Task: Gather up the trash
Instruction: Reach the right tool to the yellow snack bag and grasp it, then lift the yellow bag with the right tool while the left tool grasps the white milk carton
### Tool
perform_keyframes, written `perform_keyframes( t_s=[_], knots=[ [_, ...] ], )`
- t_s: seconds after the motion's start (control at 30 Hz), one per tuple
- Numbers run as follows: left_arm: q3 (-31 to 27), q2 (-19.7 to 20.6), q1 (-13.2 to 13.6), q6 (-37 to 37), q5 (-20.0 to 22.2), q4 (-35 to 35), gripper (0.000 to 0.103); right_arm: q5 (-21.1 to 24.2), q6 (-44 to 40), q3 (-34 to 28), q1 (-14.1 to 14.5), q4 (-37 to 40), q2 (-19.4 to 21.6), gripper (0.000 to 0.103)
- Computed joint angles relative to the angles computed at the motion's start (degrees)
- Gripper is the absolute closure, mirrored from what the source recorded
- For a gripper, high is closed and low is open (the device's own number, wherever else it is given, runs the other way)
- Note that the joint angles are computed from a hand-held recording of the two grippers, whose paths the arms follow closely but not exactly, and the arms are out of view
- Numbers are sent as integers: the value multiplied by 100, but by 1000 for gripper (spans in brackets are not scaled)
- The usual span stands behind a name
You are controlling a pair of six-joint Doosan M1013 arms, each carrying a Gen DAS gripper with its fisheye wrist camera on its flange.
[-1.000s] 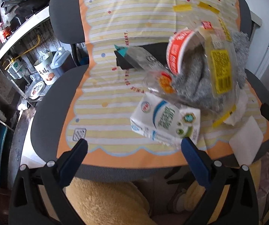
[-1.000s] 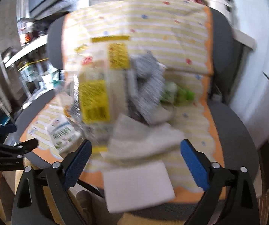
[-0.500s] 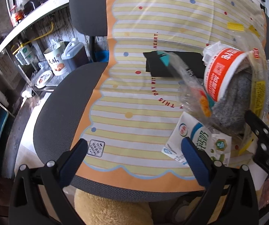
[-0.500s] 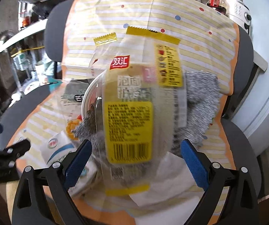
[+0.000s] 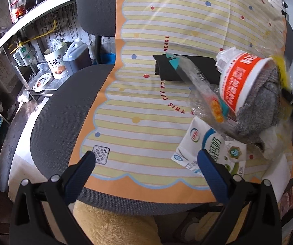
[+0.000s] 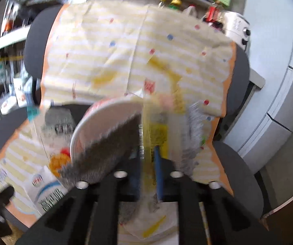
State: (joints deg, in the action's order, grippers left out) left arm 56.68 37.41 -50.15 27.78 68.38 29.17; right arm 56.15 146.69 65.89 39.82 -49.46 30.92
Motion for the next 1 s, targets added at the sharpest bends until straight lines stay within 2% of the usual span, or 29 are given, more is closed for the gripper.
perform_keyframes(
  t_s=[0.1, 0.23, 0.47, 0.63, 0.77, 0.83, 0.9, 1.0],
  knots=[
    [-16, -17, -54, -18, 32, 101, 6, -512, 384, 276, -89, -128, -308, 101],
    [-58, -23, -106, -21, 67, 169, 6, -1454, 719, 811, -314, 138, -867, 102],
    [64, -92, -178, 250, -207, 0, 6, -2388, 1240, 1785, -512, 191, -1647, 102],
    [142, -81, -261, 443, -247, 78, 6, -2428, 1334, 2252, -523, 194, -1931, 101],
    [107, -52, -250, 660, -627, -342, 7, -2383, 1126, 2432, -504, 426, -1941, 101],
    [-56, 43, -281, 795, -684, -428, 7, -2427, 1093, 2493, -529, 552, -1946, 101],
    [-302, 190, -322, 833, -566, -368, 7, -2398, 1081, 2518, -546, 575, -1943, 101],
    [-877, 552, -379, 898, -69, -148, 7, -2423, 1110, 2556, -574, 557, -1970, 101]
  ],
)
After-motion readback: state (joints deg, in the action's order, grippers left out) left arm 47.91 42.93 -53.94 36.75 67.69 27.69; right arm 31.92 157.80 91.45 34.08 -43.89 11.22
